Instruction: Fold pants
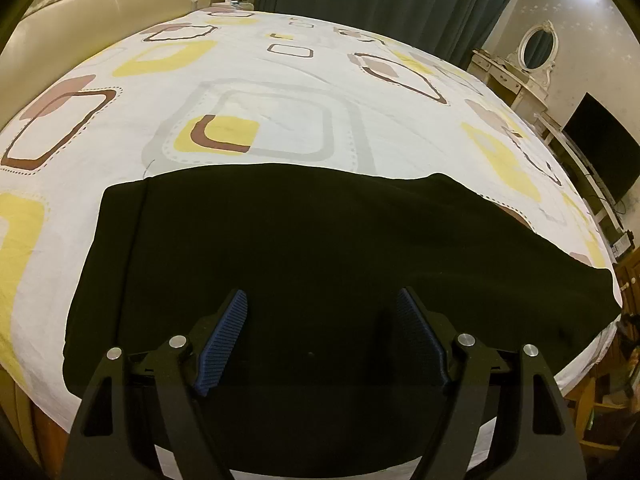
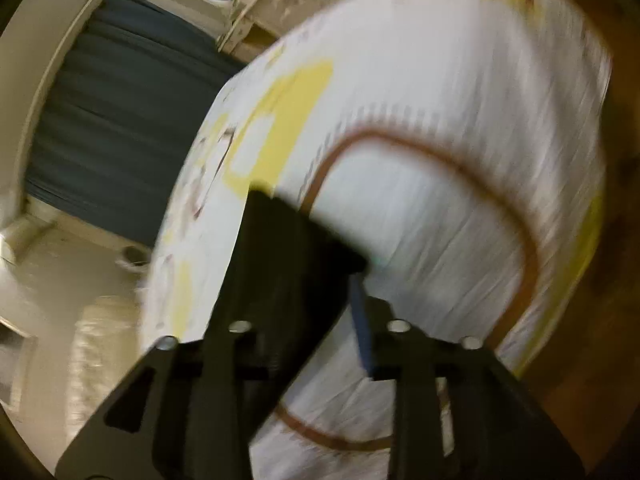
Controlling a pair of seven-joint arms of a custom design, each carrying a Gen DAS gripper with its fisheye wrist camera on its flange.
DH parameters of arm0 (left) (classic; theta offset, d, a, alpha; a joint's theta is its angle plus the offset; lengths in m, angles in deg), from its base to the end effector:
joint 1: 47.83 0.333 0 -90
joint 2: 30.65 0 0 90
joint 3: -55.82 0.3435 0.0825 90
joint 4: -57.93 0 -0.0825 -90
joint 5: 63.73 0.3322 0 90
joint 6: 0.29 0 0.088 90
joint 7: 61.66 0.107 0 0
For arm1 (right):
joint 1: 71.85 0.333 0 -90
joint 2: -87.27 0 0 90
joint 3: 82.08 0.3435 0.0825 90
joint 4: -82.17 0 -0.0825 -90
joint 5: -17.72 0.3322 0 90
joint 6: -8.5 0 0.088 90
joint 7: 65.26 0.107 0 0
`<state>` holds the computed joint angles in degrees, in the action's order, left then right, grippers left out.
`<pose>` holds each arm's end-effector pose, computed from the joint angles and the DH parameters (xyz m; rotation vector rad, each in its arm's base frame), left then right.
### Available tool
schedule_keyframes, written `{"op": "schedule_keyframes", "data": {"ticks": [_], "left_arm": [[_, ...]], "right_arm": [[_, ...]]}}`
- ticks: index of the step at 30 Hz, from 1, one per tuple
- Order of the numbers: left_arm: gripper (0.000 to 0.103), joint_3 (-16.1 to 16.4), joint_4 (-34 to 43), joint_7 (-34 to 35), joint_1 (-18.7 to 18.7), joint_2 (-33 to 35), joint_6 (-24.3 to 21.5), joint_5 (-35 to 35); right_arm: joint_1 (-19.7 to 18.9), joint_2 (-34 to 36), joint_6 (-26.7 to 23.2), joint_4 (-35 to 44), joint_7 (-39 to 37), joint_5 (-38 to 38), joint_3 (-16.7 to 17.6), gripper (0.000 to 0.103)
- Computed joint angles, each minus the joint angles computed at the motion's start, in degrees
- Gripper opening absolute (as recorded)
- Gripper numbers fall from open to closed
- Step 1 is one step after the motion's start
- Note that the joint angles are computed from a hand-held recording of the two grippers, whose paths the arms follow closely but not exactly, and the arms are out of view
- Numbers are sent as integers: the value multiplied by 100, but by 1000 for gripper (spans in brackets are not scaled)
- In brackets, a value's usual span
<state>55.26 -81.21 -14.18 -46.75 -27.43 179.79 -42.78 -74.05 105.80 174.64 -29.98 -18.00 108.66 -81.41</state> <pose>0.5006 -0.0269 0.4243 -2.2151 1.4915 -0.7527 0.5854 -0.0760 0.3961 -0.8903 2.0708 -0.1256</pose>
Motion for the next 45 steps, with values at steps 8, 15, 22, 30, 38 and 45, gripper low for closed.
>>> {"op": "schedule_keyframes", "data": {"ticks": [8,15,22,30,38,45], "left_arm": [[77,282,216,-954,-239,65,-280,1241],[77,142,258,-1240,-92,66,-378,1567],[80,130,422,-1862,-115,130,-592,2294],[80,68,416,-1929,-19,149,-516,2361],[80,98,362,-2009,-30,50,-419,2415],[80,30,351,-2336,120,-44,-475,2702]], "right_arm": [[-340,1263,-1693,2107,1528,-3048,-56,56],[-457,2377,-3005,3683,2664,-4758,72,43],[-850,2389,-2553,3438,2496,-5002,640,10],[-1499,1993,-2514,2811,1804,-3897,1043,47],[-1828,1882,-3634,2579,1248,-3133,876,59],[-1430,2049,-4145,3112,1410,-3829,586,69]]}}
